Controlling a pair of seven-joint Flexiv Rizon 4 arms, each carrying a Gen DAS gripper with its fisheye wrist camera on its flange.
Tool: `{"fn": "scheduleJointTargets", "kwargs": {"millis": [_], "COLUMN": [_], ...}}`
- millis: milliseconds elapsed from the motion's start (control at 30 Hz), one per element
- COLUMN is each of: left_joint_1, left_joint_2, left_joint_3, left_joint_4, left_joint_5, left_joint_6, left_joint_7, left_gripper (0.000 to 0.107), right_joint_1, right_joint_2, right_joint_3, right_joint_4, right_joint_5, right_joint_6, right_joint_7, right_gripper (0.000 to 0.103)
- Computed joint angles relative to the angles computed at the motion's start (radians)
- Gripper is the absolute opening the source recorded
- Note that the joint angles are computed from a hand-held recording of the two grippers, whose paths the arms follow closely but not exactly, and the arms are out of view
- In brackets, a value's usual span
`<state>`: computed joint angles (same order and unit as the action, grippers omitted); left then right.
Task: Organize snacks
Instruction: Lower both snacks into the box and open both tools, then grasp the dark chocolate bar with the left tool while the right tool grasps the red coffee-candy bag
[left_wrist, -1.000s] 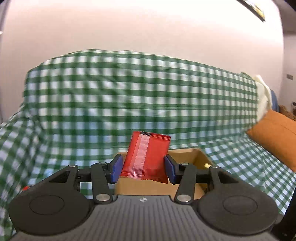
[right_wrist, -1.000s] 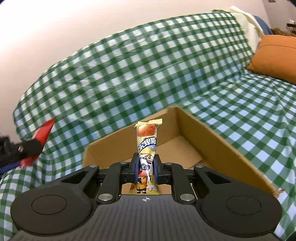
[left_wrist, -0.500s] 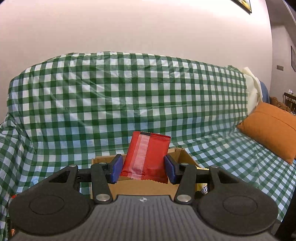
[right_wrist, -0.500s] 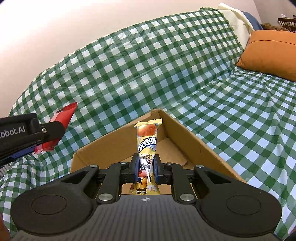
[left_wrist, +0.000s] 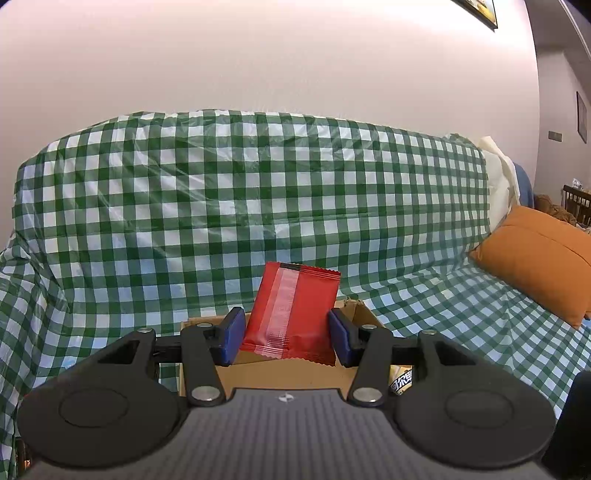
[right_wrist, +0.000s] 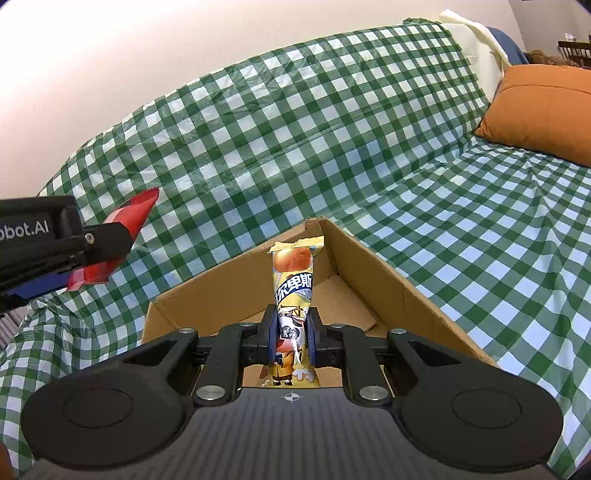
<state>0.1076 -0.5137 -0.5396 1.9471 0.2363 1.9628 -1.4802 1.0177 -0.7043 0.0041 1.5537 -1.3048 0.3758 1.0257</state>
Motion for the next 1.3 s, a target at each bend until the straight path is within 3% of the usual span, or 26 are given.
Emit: {"fn": "scheduleJointTargets", "kwargs": {"millis": [533, 633, 767, 867, 1133, 1300], "left_joint_1": [0.011, 0.012, 0.023, 0.045, 0.166, 0.312], "left_joint_2": [0.004, 0.006, 0.011, 0.020, 0.065, 0.085], "left_joint_3": [-0.019, -0.020, -0.027, -0.042, -0.091, -0.155], "left_joint_4": [-0.003, 0.000, 0.008, 0.023, 0.094, 0.144], "left_joint_5": [0.004, 0.003, 0.008, 0.022, 0.081, 0.136], "left_joint_6": [-0.007, -0.004, -0.002, 0.005, 0.029, 0.026], "left_joint_7": [-0.002, -0.003, -0.009, -0.016, -0.077, -0.125], "left_gripper": [0.057, 0.063, 0.064, 0.064, 0.064, 0.060], "right_joint_1": [0.001, -0.001, -0.001, 0.002, 0.026, 0.055], "right_joint_2": [0.000, 0.001, -0.001, -0.008, -0.054, -0.101], "right_joint_3": [0.001, 0.004, 0.008, 0.005, -0.017, -0.046], "right_joint_4": [0.000, 0.000, -0.009, -0.022, -0.100, -0.178], "right_joint_5": [0.000, 0.011, 0.035, 0.043, 0.049, 0.049], "right_joint_6": [-0.001, -0.002, -0.008, -0.006, -0.015, -0.012], "right_joint_7": [-0.007, -0.008, -0.019, -0.039, -0.129, -0.215], "right_gripper": [0.018, 0.021, 0.042, 0.043, 0.045, 0.045]}}
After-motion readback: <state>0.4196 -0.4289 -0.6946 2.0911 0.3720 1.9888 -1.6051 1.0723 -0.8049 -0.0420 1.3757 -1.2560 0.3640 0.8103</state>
